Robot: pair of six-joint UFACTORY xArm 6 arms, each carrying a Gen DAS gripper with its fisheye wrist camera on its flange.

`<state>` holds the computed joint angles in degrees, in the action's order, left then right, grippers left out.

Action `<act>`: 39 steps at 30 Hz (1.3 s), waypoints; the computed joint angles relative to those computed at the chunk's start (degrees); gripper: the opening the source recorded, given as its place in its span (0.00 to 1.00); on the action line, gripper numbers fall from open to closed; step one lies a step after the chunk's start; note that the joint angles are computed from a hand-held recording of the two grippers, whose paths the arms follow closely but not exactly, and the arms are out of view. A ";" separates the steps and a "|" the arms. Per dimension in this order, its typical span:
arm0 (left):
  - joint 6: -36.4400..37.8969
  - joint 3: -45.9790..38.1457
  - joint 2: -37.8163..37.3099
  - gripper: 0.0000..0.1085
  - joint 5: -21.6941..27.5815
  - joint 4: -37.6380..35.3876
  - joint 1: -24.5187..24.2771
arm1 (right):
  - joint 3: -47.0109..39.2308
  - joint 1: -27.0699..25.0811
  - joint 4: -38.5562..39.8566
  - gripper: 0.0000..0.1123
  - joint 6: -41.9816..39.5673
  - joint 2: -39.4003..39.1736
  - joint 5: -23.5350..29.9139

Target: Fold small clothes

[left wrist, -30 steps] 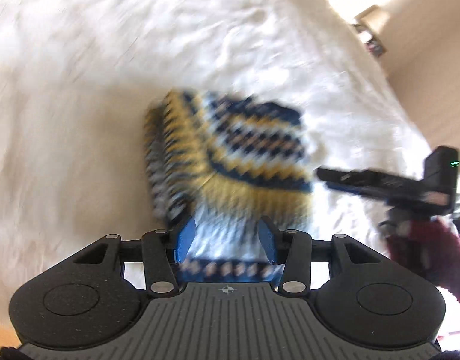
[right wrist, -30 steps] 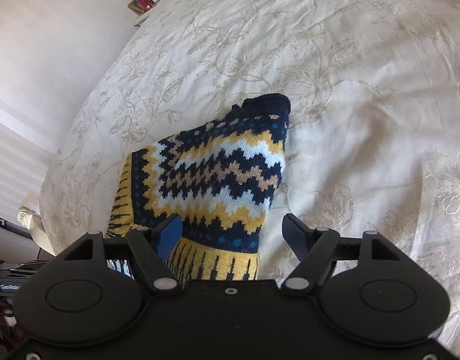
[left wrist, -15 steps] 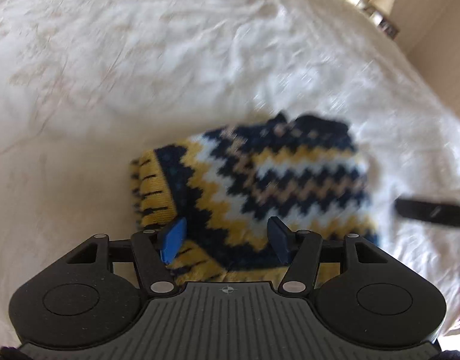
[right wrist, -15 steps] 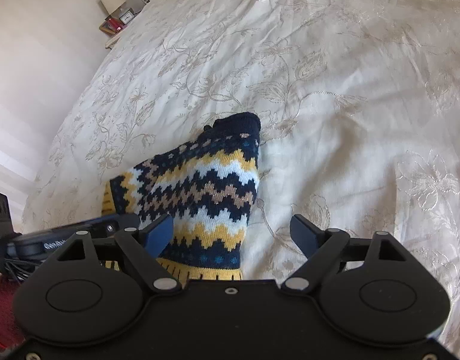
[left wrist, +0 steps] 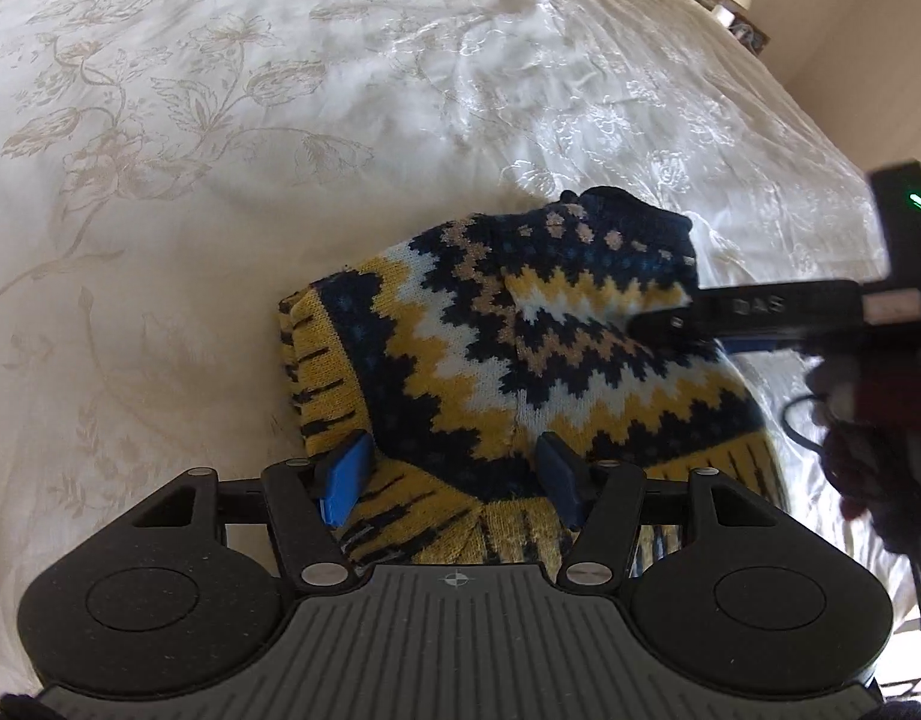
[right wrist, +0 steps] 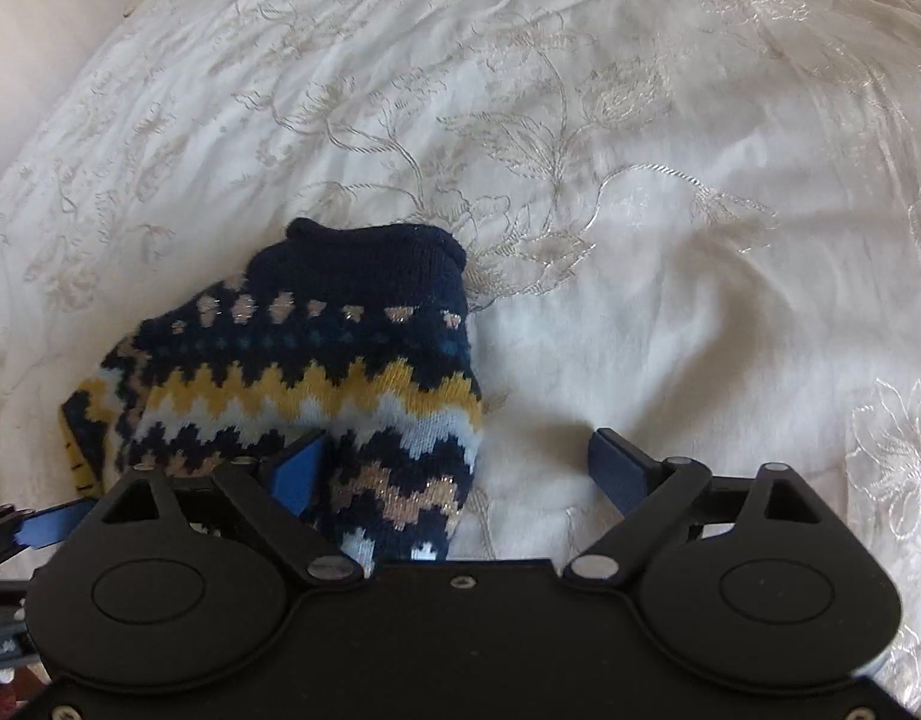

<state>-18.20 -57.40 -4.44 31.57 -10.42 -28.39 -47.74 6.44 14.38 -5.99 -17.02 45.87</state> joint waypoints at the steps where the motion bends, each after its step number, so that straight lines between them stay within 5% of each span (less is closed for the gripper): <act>1: 0.30 -0.07 0.00 0.54 0.11 0.01 -0.03 | -0.63 0.55 -1.47 0.88 0.79 1.25 -0.29; 5: 1.33 -0.04 -0.11 0.54 0.21 -0.87 0.10 | 0.00 1.26 -3.18 0.89 1.54 0.54 -1.86; 9: 0.74 1.02 -0.66 0.54 -1.16 -0.11 -0.24 | 5.88 0.97 -2.61 0.89 0.60 -9.25 -5.01; 16: 0.38 2.56 -1.10 0.57 -3.71 0.90 -0.76 | 14.87 0.40 -4.83 0.89 1.57 -24.83 1.46; 22: -0.09 3.29 -0.69 0.69 -5.75 4.55 -1.80 | 18.68 2.37 -9.55 0.91 8.77 -23.56 -0.47; 28: 2.18 2.42 -0.55 0.89 -5.10 4.43 -2.82 | 20.30 2.74 -9.32 0.91 6.15 -24.89 -3.18; 34: -10.56 4.70 -6.61 0.95 -3.11 14.50 -3.98 | 22.86 2.57 -7.93 0.91 4.66 -34.23 -2.61; 39: -20.97 4.50 -12.22 0.95 4.89 22.91 -6.45 | 24.22 3.20 -7.98 0.91 6.38 -42.68 -0.18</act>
<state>-39.16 -52.90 -16.65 36.46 12.49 -34.84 -23.52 9.64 6.39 0.40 -59.70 45.68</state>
